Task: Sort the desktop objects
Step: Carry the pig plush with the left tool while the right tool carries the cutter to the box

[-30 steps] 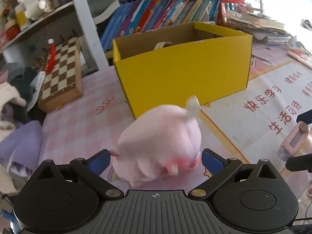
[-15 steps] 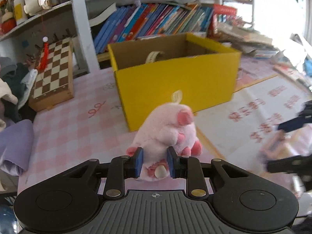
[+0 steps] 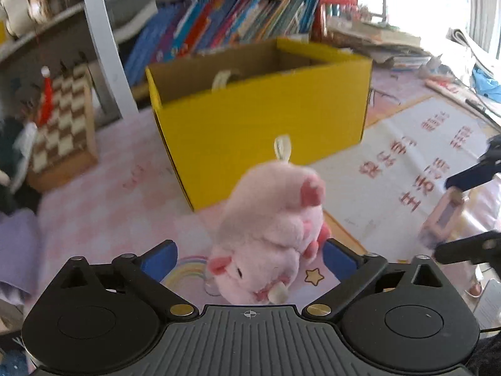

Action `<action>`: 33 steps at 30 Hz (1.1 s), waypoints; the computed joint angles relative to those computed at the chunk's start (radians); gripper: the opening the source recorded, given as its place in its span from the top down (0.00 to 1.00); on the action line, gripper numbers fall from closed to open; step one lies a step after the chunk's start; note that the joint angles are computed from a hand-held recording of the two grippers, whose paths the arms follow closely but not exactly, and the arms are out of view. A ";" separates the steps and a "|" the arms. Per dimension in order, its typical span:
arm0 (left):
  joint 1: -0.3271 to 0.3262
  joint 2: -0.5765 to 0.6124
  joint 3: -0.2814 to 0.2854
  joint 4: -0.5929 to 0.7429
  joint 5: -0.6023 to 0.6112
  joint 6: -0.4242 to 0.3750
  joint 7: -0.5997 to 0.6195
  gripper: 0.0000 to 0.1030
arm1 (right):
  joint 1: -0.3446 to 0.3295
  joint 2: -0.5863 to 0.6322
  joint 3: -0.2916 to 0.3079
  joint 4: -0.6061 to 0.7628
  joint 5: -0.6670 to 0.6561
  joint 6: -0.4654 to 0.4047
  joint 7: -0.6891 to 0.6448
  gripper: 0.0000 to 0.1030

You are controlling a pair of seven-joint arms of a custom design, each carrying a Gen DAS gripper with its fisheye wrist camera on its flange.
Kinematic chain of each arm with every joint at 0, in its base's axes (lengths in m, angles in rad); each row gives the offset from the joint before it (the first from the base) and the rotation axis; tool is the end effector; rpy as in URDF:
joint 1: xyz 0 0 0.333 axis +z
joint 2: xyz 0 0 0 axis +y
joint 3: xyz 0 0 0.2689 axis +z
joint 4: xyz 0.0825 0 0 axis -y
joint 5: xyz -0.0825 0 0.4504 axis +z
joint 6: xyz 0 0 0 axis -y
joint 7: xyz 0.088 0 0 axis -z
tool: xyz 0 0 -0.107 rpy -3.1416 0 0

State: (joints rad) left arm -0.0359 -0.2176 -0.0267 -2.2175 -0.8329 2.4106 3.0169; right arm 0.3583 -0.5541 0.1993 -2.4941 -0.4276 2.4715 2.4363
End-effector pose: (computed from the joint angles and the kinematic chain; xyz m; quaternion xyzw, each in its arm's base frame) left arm 0.5892 -0.0416 0.4397 -0.2672 0.8883 -0.3392 0.1562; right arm 0.4326 0.2699 0.4663 -0.6541 0.6810 -0.2401 0.2252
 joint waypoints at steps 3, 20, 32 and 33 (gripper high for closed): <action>0.002 0.014 0.002 0.016 -0.003 -0.043 -0.025 0.33 | 0.000 -0.008 0.001 -0.006 0.003 -0.005 0.005 0.31; 0.014 -0.145 0.065 -0.062 -0.080 -0.204 -0.027 0.58 | -0.014 -0.044 -0.014 -0.004 0.019 0.027 -0.007 0.31; -0.023 -0.113 0.065 0.039 -0.228 -0.166 0.004 0.57 | -0.087 -0.009 -0.040 0.080 -0.041 0.115 -0.114 0.31; -0.026 -0.100 0.061 0.056 -0.240 -0.155 0.005 0.57 | -0.095 0.000 -0.044 0.092 -0.046 0.125 -0.130 0.31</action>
State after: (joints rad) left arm -0.0620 -0.3173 0.0341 -2.1617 -1.0726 2.2560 3.0215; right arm 0.2636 -0.5545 0.1555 -2.4025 -0.4734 2.5969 2.3064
